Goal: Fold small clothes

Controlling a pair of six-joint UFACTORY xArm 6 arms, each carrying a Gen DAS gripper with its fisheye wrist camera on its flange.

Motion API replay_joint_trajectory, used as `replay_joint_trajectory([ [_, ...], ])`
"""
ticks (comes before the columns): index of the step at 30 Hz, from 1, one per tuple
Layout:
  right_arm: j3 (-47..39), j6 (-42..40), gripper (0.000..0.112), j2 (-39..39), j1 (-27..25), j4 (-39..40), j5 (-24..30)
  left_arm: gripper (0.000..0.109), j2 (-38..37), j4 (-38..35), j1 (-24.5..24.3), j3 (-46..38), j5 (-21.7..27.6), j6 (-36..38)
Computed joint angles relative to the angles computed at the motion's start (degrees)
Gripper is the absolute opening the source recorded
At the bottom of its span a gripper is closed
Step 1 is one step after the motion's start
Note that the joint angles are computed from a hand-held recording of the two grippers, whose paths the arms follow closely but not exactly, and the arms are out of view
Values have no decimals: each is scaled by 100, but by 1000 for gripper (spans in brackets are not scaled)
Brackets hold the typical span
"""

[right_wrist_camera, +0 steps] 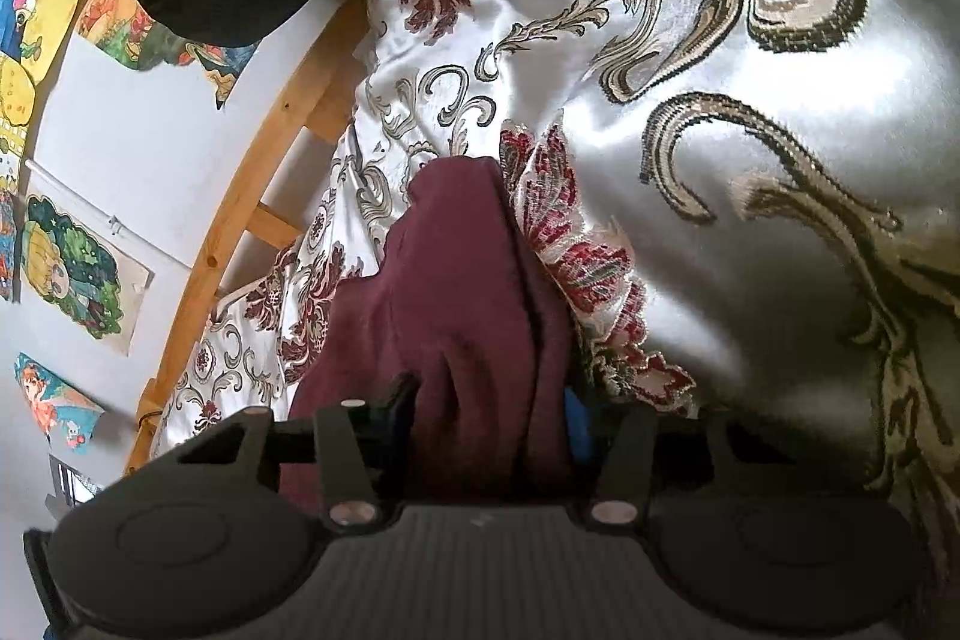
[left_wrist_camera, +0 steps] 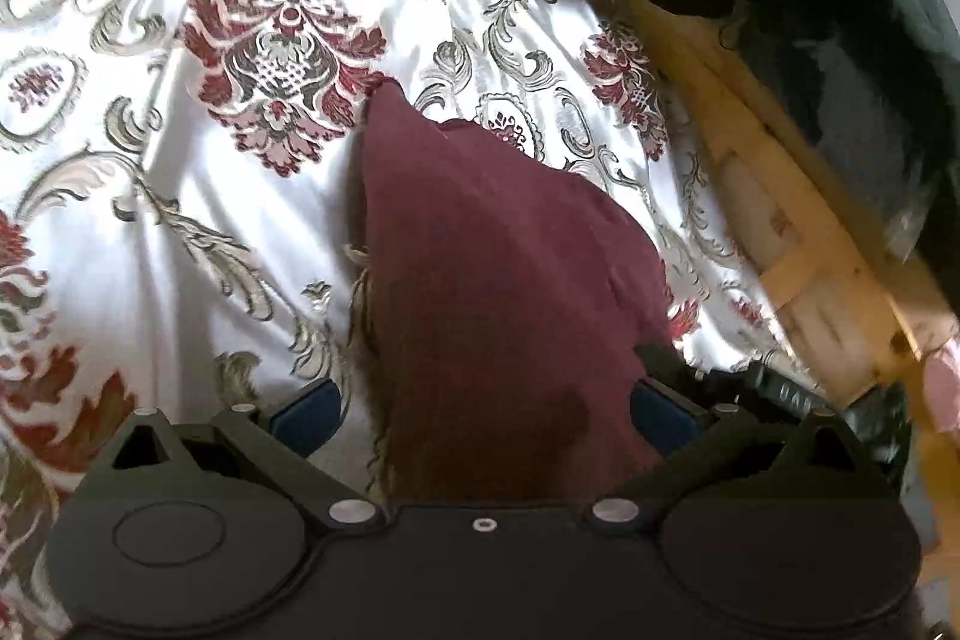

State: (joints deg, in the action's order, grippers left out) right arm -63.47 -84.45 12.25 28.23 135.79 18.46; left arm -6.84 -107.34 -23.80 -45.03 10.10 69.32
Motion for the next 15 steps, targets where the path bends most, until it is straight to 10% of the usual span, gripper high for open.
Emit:
replay_joint_trajectory([
  [6,-92,-381,53,20,80,33,-206,95,519,1669,281,-299,511,-2144],
  [15,-190,-1219,41,-172,292,196,-770,55,469,2385,145,-317,425,-2605],
])
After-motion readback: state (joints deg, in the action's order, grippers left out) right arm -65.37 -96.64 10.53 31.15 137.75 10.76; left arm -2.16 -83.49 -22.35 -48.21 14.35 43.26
